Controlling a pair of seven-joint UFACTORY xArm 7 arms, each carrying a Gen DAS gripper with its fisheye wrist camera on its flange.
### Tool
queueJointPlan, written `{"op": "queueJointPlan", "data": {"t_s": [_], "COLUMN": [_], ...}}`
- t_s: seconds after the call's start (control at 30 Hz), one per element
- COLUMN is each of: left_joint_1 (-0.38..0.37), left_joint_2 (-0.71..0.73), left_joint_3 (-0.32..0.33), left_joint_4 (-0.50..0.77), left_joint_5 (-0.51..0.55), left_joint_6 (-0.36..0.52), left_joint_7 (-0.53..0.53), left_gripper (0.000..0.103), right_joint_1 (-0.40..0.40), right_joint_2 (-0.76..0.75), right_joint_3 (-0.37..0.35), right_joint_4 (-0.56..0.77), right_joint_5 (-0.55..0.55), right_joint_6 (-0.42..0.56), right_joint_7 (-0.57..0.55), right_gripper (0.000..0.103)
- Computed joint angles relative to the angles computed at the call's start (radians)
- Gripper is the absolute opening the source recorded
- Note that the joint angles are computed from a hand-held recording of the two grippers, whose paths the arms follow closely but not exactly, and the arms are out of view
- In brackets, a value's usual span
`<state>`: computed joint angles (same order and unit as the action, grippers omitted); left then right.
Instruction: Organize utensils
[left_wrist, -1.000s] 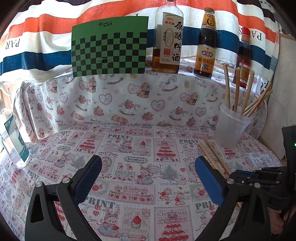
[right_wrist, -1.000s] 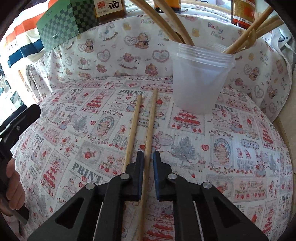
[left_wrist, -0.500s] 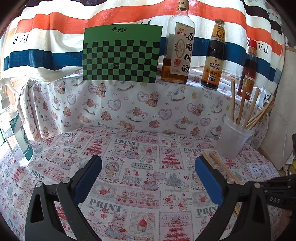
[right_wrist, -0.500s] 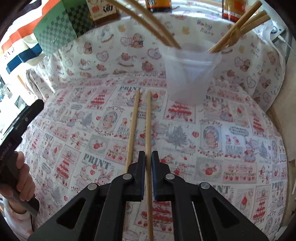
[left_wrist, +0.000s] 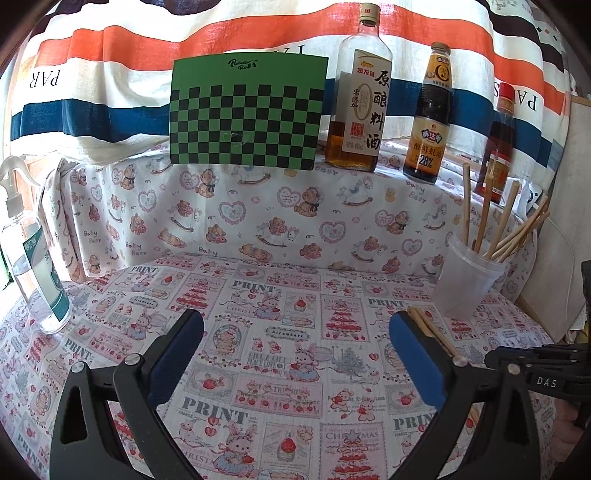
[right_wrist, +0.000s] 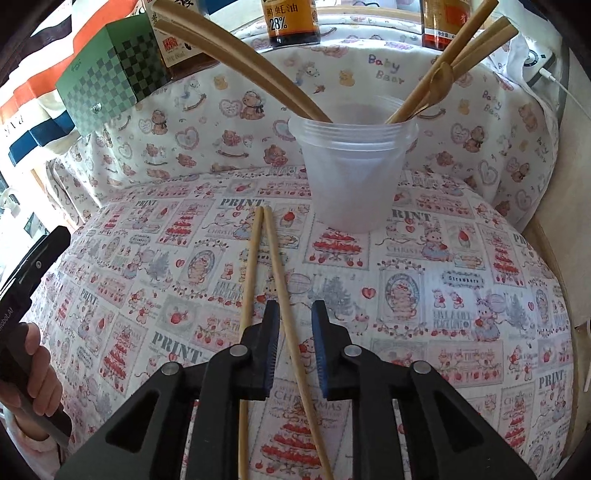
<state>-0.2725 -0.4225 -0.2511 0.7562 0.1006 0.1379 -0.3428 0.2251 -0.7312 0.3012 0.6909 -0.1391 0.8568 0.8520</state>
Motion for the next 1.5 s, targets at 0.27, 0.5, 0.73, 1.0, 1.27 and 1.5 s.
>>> {"op": "queueJointPlan", "data": {"t_s": [0.27,0.5,0.73,1.0,1.27,1.5], "left_joint_1": [0.007,-0.029,-0.043,0.006,-0.068,-0.044], "left_joint_2": [0.006,0.016,0.025,-0.012,0.013,0.041], "left_joint_3": [-0.006,0.028,0.04,-0.02,0.023,0.028], "left_joint_4": [0.005,0.013,0.023,-0.002,0.014,0.041], "left_joint_5": [0.007,-0.026,-0.056,0.01,-0.018,-0.048], "left_joint_6": [0.015,0.034,0.056,0.016,0.047,0.095], "left_joint_7": [-0.009,0.008,0.017,-0.01,0.064,0.04], "left_gripper": [0.1,0.1,0.1,0.1,0.1,0.1], "right_joint_1": [0.022,0.012,0.055,0.106,0.0,-0.055], "right_joint_2": [0.048,0.06,-0.041,-0.203,-0.03,0.158], "right_joint_3": [-0.029,-0.009,-0.013,0.045,0.007,-0.009], "right_joint_4": [-0.02,-0.019,-0.043,-0.043,0.073,0.143], "right_joint_5": [0.034,0.01,0.063,0.102,0.015,-0.058], "right_joint_6": [-0.043,-0.034,0.096,0.268,0.159,0.056], "right_joint_7": [-0.044,-0.024,0.018,0.059,-0.009,0.006], "right_gripper": [0.019,0.015,0.009,0.009,0.019,0.019]}}
